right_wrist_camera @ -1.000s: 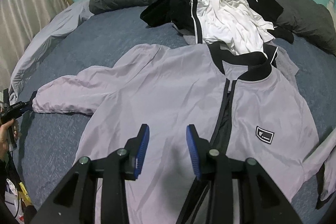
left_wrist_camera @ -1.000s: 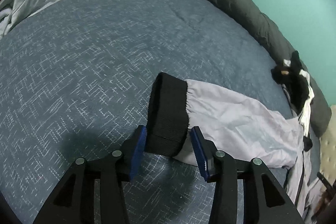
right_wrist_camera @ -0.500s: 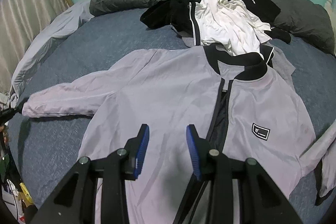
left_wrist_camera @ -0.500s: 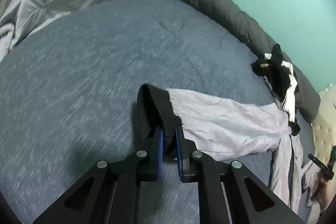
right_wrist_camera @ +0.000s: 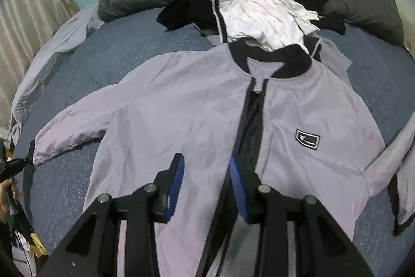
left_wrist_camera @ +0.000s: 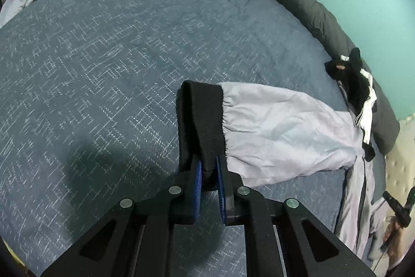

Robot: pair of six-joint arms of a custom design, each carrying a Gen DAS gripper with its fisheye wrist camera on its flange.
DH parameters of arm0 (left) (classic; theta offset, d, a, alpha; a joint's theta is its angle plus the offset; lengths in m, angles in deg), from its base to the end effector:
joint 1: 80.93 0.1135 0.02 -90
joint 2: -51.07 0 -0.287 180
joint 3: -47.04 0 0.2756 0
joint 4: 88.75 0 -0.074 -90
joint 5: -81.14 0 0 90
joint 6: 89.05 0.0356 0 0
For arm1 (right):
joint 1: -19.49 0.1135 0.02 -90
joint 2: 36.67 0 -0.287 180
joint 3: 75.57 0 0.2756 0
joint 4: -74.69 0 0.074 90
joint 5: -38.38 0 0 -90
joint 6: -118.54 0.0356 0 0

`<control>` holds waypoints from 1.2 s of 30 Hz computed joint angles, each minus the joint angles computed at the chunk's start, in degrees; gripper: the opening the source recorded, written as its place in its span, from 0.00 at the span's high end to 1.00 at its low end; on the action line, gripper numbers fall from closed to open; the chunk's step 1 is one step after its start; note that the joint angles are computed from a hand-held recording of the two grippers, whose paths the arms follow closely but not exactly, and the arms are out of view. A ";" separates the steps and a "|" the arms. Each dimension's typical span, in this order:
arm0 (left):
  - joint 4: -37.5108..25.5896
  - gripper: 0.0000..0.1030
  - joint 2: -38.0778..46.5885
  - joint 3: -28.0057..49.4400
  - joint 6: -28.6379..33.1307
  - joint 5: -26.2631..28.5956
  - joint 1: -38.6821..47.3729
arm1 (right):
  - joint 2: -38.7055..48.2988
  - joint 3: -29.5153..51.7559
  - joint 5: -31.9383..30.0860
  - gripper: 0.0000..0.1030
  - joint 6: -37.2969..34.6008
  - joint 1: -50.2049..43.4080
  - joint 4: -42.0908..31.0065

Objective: Fold clothes
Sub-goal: 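Pull the sleeve outward from the jacket body and open the left gripper, then grasp the black cuff of the other grey sleeve with the right gripper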

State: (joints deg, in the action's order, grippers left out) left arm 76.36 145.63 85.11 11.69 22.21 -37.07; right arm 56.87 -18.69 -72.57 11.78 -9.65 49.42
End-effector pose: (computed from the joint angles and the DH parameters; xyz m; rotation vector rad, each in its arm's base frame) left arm 0.1774 0.1450 0.0708 -0.6216 2.5024 -0.4426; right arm 0.2763 -0.1395 0.1408 0.1576 2.5449 0.1854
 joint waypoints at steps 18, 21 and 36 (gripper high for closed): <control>-8.88 0.81 -18.21 -5.14 0.05 -2.19 0.01 | -0.54 2.76 -8.32 0.63 -13.52 -23.88 -9.66; -11.57 0.81 -26.25 -6.62 -4.84 -2.50 -7.57 | 2.42 6.43 -9.34 0.59 -18.33 -32.51 -12.25; -1.95 0.80 -25.35 -3.75 -36.38 -21.13 -58.33 | 32.15 44.03 -9.89 0.49 -19.58 -57.88 -26.74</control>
State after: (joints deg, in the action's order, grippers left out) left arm 74.42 120.29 81.36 -24.69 1.07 -95.40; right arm 89.02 25.34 -82.46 -7.80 -67.53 22.68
